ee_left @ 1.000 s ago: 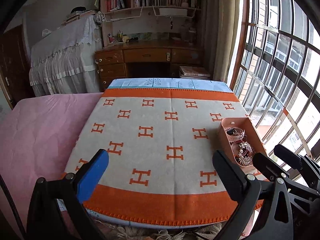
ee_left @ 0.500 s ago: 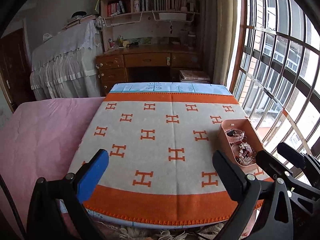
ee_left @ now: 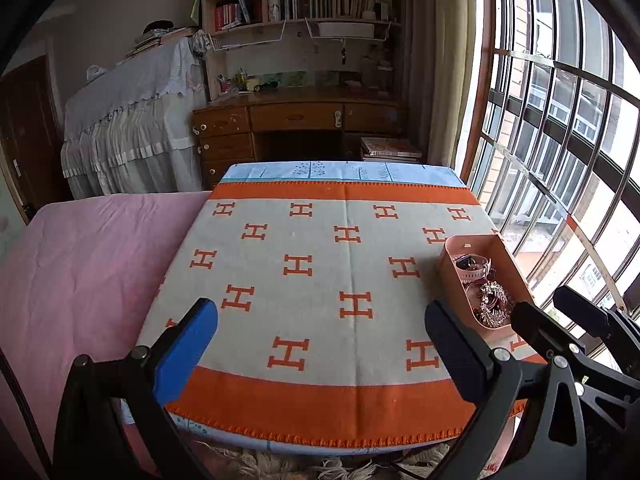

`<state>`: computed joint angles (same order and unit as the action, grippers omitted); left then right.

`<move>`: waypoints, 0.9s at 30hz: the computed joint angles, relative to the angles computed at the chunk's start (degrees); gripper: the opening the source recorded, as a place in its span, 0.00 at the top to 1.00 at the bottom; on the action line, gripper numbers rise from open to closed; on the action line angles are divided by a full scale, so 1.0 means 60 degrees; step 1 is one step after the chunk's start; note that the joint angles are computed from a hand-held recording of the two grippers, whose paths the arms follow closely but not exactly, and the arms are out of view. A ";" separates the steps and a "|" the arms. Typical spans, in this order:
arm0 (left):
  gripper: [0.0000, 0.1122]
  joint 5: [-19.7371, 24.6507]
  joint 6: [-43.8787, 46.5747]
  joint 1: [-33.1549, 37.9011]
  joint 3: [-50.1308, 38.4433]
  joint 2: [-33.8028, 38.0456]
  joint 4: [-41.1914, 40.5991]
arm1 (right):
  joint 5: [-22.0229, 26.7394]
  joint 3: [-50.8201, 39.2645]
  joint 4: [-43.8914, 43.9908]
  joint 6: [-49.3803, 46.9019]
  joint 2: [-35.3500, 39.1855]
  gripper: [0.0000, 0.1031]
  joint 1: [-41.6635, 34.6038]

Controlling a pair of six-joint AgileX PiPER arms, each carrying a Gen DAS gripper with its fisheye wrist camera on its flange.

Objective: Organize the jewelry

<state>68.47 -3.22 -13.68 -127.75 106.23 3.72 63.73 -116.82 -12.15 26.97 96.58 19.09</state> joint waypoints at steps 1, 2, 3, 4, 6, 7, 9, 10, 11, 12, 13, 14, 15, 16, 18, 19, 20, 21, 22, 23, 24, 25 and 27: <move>0.09 0.0057 0.0007 0.0001 -0.0107 0.0058 -0.0003 | 0.0009 -0.0003 -0.0031 0.0024 -0.0001 0.40 0.0028; 0.09 0.0064 0.0009 0.0004 -0.0115 0.0062 -0.0010 | 0.0010 -0.0009 0.0002 0.0002 0.0002 0.40 0.0008; 0.09 0.0028 0.0004 0.0010 -0.0024 0.0014 -0.0018 | 0.0013 -0.0016 0.0011 -0.0003 0.0006 0.40 0.0000; 0.09 0.0001 -0.0001 0.0012 0.0038 -0.0018 -0.0021 | 0.0020 -0.0016 -0.0004 0.0011 0.0002 0.40 0.0022; 0.09 -0.0009 0.0005 0.0015 0.0029 -0.0012 -0.0017 | 0.0018 -0.0026 -0.0003 0.0016 0.0011 0.40 0.0013; 0.09 0.0010 0.0017 0.0019 -0.0016 0.0014 -0.0022 | 0.0017 -0.0028 -0.0007 0.0021 0.0013 0.40 0.0017; 0.09 -0.0006 0.0029 0.0033 0.0015 -0.0003 -0.0044 | 0.0023 -0.0028 -0.0021 0.0040 0.0011 0.40 0.0038; 0.09 0.0025 0.0031 0.0028 -0.0034 0.0024 -0.0038 | 0.0016 -0.0028 -0.0015 0.0034 0.0013 0.40 0.0026; 0.09 -0.0001 0.0031 0.0031 0.0039 -0.0016 -0.0038 | 0.0019 -0.0029 -0.0020 0.0043 0.0014 0.40 0.0035; 0.09 -0.0006 0.0029 0.0035 0.0055 -0.0031 -0.0037 | 0.0029 -0.0033 -0.0032 0.0057 0.0017 0.40 0.0048; 0.09 0.0029 0.0032 0.0033 -0.0043 0.0027 -0.0041 | 0.0036 -0.0036 -0.0032 0.0062 0.0017 0.40 0.0052; 0.09 0.0029 0.0032 0.0033 -0.0043 0.0027 -0.0041 | 0.0030 -0.0032 -0.0021 0.0059 0.0011 0.40 0.0049; 0.09 0.0034 0.0036 0.0039 -0.0044 0.0026 -0.0048 | 0.0032 -0.0041 -0.0019 0.0041 0.0022 0.40 0.0035; 0.09 0.0036 0.0044 0.0044 -0.0049 0.0029 -0.0061 | 0.0032 -0.0041 -0.0019 0.0041 0.0022 0.40 0.0035; 0.09 0.0006 0.0033 0.0044 0.0015 -0.0007 -0.0051 | 0.0024 -0.0034 -0.0036 0.0053 0.0018 0.40 0.0043; 0.09 0.0033 0.0050 0.0050 -0.0047 0.0029 -0.0053 | 0.0023 -0.0027 -0.0051 0.0067 0.0013 0.40 0.0061; 0.09 0.0050 0.0061 0.0059 -0.0061 0.0036 -0.0070 | 0.0027 -0.0032 -0.0033 0.0058 0.0019 0.40 0.0048; 0.09 0.0047 0.0063 0.0069 -0.0009 0.0005 -0.0081 | 0.0027 -0.0032 -0.0033 0.0058 0.0019 0.40 0.0048; 0.09 -0.0006 0.0056 0.0074 0.0086 -0.0036 -0.0082 | 0.0032 -0.0034 -0.0020 0.0057 0.0021 0.40 0.0041; 0.09 -0.0005 0.0065 0.0079 0.0083 -0.0034 -0.0088 | 0.0060 -0.0062 -0.0016 0.0068 0.0034 0.40 0.0061; 0.09 -0.0015 0.0066 0.0085 0.0120 -0.0057 -0.0095 | 0.0082 -0.0057 -0.0061 0.0128 0.0027 0.40 0.0133; 0.09 -0.0010 0.0064 0.0082 0.0087 -0.0037 -0.0091 | 0.0082 -0.0057 -0.0061 0.0128 0.0027 0.40 0.0133; 0.09 -0.0017 0.0069 0.0090 0.0115 -0.0055 -0.0097 | 0.0085 -0.0057 -0.0085 0.0155 0.0025 0.40 0.0159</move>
